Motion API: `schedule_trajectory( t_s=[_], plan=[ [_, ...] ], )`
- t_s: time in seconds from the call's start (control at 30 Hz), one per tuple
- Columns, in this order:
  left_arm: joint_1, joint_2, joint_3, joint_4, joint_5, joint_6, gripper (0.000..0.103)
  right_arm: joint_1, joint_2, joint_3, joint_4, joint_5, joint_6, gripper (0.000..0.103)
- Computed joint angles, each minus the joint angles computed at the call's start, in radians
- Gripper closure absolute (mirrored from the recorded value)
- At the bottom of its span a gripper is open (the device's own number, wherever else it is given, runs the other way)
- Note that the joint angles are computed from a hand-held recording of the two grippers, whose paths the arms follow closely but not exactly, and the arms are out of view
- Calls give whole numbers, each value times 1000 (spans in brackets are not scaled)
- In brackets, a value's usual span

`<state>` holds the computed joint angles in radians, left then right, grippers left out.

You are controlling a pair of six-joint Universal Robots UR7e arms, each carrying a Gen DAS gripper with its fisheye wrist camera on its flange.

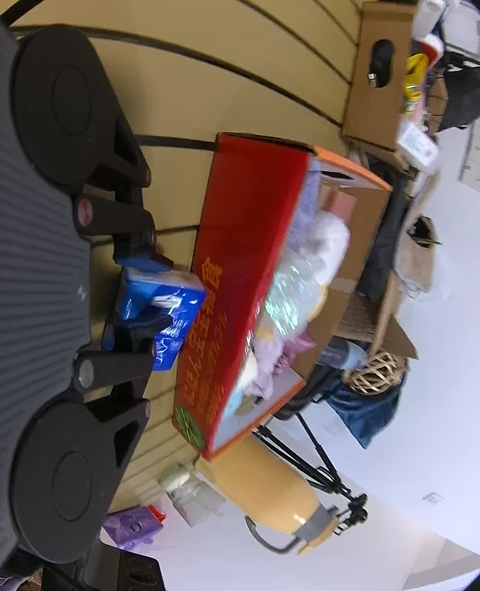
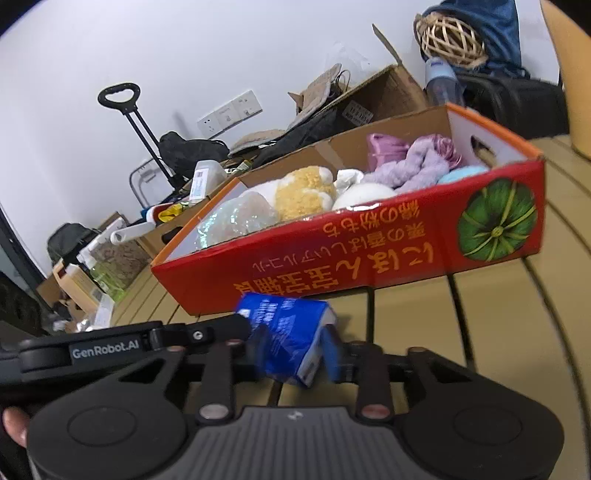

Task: Organize soft objects
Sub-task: 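Carry the blue carton into the box and open both grippers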

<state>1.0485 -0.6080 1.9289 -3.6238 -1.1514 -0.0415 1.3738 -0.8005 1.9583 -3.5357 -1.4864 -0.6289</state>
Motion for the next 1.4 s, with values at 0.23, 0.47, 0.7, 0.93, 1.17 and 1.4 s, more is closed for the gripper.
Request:
schedule_trajectory(
  t_s=[0.23,0.47,0.7,0.93,1.17,1.4],
  plan=[
    [-129,-35,167,-203,72,-37,79,-10,-125,209,-160,78,-72,86],
    [-237,-58,265,-316,125,-50,79,-20,-230,350,-237,143,-100,86],
    [-250,-86,159,-276,112,51,79,45,-274,264,-167,152,-138,86],
    [-119,-48,-223,82,8,52,79,154,-139,-144,106,28,-91,86],
    [19,171,-680,398,-4,14,79,149,154,-643,363,-94,-75,86],
    [55,295,-919,744,124,33,80,117,357,-1047,783,-233,74,91]
  ],
)
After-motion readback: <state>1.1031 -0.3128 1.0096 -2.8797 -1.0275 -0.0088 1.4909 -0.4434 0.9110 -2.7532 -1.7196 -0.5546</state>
